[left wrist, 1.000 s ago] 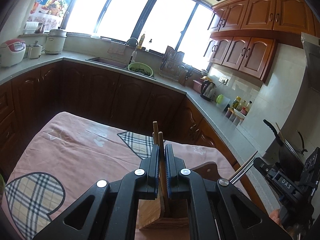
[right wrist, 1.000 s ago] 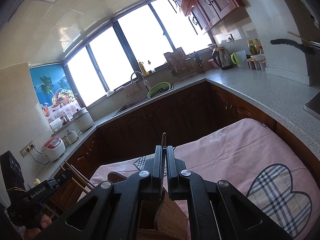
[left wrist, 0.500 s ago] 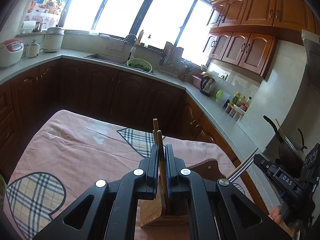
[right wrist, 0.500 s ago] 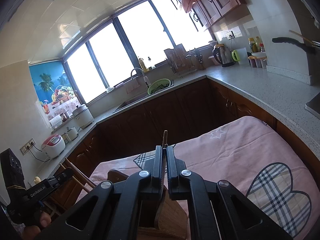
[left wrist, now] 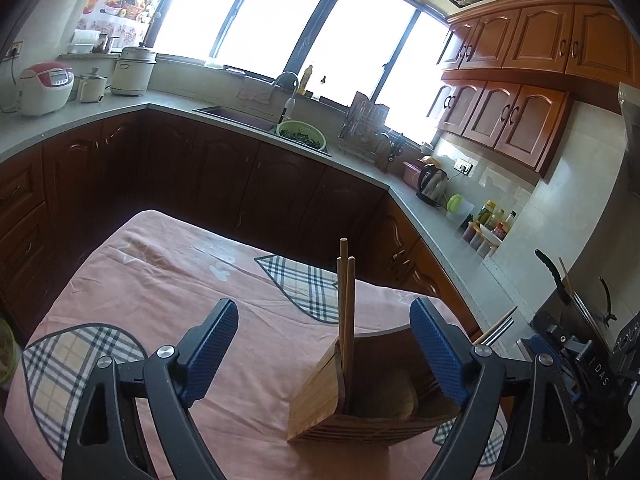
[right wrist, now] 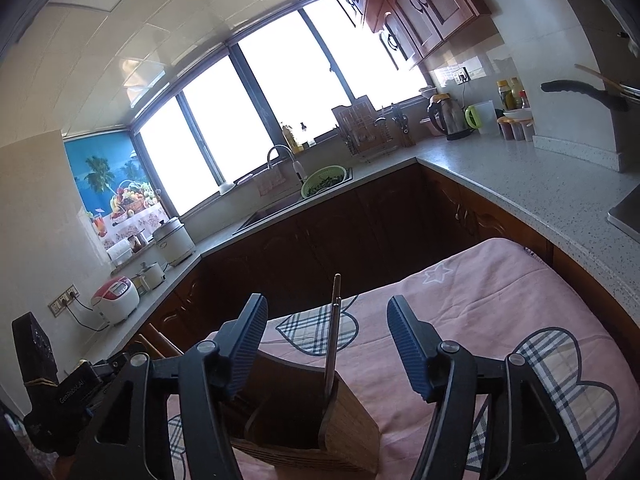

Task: Organize utensils
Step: 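Drop the chopsticks into the holder by opening both tools, then withdraw both open tools back over the remaining utensils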

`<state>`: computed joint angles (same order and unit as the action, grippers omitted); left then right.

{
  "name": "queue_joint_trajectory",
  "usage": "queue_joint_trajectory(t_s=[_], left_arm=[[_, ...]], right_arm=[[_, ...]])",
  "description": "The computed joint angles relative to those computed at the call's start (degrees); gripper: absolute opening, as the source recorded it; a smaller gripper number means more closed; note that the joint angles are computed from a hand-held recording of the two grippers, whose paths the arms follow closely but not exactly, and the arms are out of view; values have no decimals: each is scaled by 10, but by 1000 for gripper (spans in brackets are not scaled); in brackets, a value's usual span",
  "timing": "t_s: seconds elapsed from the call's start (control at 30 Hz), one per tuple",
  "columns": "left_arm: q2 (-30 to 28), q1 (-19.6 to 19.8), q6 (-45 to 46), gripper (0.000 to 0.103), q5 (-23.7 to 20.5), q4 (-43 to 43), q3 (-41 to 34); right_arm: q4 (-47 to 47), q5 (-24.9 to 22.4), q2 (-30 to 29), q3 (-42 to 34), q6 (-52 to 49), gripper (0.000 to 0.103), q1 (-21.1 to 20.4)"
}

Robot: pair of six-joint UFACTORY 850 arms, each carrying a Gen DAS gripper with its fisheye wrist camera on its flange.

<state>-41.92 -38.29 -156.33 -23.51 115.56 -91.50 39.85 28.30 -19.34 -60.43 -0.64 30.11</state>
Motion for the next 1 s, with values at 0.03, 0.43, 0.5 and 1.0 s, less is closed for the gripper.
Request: queue_joint_trajectory(t_s=[0.03, 0.43, 0.5, 1.0], left_arm=[[6, -1, -2, 88, 1, -2, 9], [116, -33, 49, 89, -17, -64, 144], [137, -41, 46, 89, -21, -64, 169], [261, -100, 32, 89, -32, -92, 320]], right_arm=[[-5, 4, 3, 4, 5, 84, 1], [12, 23, 70, 69, -31, 92, 40], [17, 19, 82, 79, -34, 92, 47], [135, 29, 165, 170, -114, 93, 110]])
